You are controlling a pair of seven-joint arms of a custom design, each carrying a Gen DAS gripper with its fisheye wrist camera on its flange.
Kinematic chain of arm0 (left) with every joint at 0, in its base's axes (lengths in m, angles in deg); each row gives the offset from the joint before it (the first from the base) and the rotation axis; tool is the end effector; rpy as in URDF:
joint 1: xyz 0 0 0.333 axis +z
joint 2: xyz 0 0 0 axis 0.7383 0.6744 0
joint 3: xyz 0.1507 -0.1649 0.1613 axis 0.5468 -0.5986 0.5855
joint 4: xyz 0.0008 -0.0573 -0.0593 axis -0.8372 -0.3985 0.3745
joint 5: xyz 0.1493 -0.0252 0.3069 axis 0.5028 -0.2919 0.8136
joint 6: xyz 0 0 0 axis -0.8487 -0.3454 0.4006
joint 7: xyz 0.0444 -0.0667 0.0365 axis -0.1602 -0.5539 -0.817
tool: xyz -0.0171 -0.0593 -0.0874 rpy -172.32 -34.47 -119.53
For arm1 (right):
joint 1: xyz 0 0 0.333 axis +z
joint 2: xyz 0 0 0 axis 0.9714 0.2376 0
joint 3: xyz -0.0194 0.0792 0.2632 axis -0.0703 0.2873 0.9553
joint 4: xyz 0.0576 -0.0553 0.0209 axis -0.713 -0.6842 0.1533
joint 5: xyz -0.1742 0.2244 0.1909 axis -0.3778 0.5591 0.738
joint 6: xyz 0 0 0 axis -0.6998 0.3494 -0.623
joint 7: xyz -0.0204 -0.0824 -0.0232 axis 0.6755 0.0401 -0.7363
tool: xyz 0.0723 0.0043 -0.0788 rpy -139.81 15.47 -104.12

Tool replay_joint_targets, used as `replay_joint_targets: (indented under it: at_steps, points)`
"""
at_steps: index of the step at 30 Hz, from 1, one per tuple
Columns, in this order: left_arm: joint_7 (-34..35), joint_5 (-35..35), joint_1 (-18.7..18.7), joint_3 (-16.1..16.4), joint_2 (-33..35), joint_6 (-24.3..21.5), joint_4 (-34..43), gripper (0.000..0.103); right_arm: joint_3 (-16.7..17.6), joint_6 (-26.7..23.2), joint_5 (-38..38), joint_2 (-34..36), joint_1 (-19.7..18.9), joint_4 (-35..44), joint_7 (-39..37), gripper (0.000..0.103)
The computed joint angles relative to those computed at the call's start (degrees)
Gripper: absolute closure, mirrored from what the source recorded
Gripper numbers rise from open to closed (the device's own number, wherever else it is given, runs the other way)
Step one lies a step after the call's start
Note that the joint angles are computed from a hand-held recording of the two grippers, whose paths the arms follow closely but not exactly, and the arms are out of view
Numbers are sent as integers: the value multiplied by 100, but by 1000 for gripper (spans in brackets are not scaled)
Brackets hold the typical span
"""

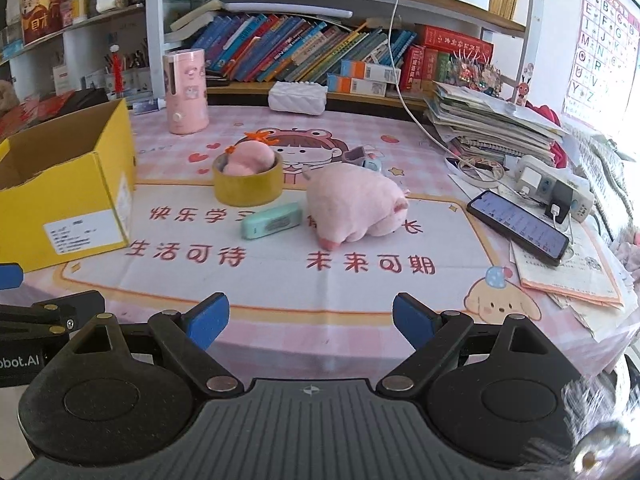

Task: Organize objects
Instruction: 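Grasp the pink pig plush with the right gripper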

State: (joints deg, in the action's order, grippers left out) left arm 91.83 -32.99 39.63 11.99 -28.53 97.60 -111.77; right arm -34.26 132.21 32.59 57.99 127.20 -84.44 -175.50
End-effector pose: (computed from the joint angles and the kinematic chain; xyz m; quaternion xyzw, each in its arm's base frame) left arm 0.6229 -0.2198 0.4476 -0.3159 0.8581 -0.3835 0.1295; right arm 0.4939 0.4522 0.4427 -0.3755 0.8251 -0.3942 0.1510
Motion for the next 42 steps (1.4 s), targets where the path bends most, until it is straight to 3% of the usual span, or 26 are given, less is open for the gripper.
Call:
replay_joint_targets:
  at_steps: [12, 20, 24, 35, 42]
  points:
    - [-1184, 844, -610, 178, 591, 75, 785, 9, 296, 1042, -272, -1221, -760, -1998, 123, 14]
    - [-2107, 1560, -1060, 388, 1076, 40, 1465, 9, 444, 1789, -456, -1733, -1371, -2881, 3, 14]
    - [-2478, 1885, -1238, 476, 1285, -37, 1777, 9, 464, 2191, -496, -1903, -1647, -3209, -95, 8]
    - [-3276, 2604, -1546, 711, 1699, -316, 2449, 9, 395, 2974, -248, -1531, -2171, -3001, -1386, 3]
    - [-3485, 2790, -1606, 675, 1970, -529, 2906, 9, 187, 2808, -341, -1259, -2104, -2790, -1940, 16]
